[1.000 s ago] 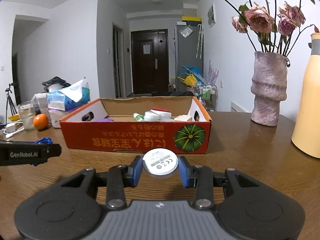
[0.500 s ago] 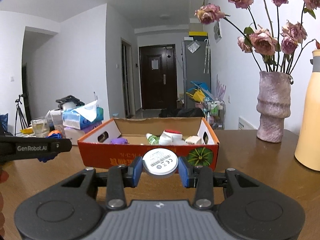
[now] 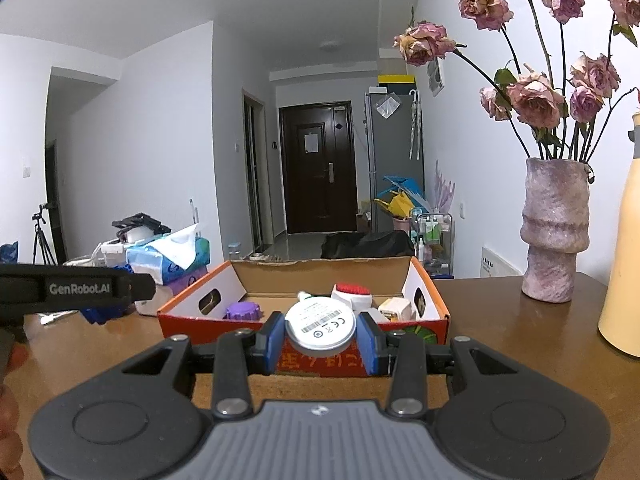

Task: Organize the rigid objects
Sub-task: 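Carry the blue cap and white puck with both tools over the box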

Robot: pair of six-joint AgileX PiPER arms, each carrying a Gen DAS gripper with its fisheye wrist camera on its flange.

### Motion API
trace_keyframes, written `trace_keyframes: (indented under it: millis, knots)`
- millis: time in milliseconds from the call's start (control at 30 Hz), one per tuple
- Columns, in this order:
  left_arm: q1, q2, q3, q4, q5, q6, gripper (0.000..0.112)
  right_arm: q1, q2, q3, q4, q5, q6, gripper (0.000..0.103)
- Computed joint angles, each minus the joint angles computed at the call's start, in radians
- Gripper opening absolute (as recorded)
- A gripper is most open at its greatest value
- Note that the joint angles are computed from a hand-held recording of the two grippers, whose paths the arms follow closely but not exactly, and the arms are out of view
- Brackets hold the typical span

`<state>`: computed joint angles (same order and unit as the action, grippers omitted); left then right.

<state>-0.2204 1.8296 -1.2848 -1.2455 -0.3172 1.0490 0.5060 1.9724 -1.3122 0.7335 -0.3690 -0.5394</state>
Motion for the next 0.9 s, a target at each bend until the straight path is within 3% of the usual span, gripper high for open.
trace_keyframes:
  millis: [400,900]
  knots:
    - [0.022,0.078,-0.134,-0.074,0.034,0.066,0.056,-0.027,0.082,-0.149,0.036,0.055,-0.039,0.038]
    - [0.047,0.227,-0.362,-0.354,0.049,0.348,0.056,-0.060,0.222,-0.383,0.163,0.143,-0.189,0.038]
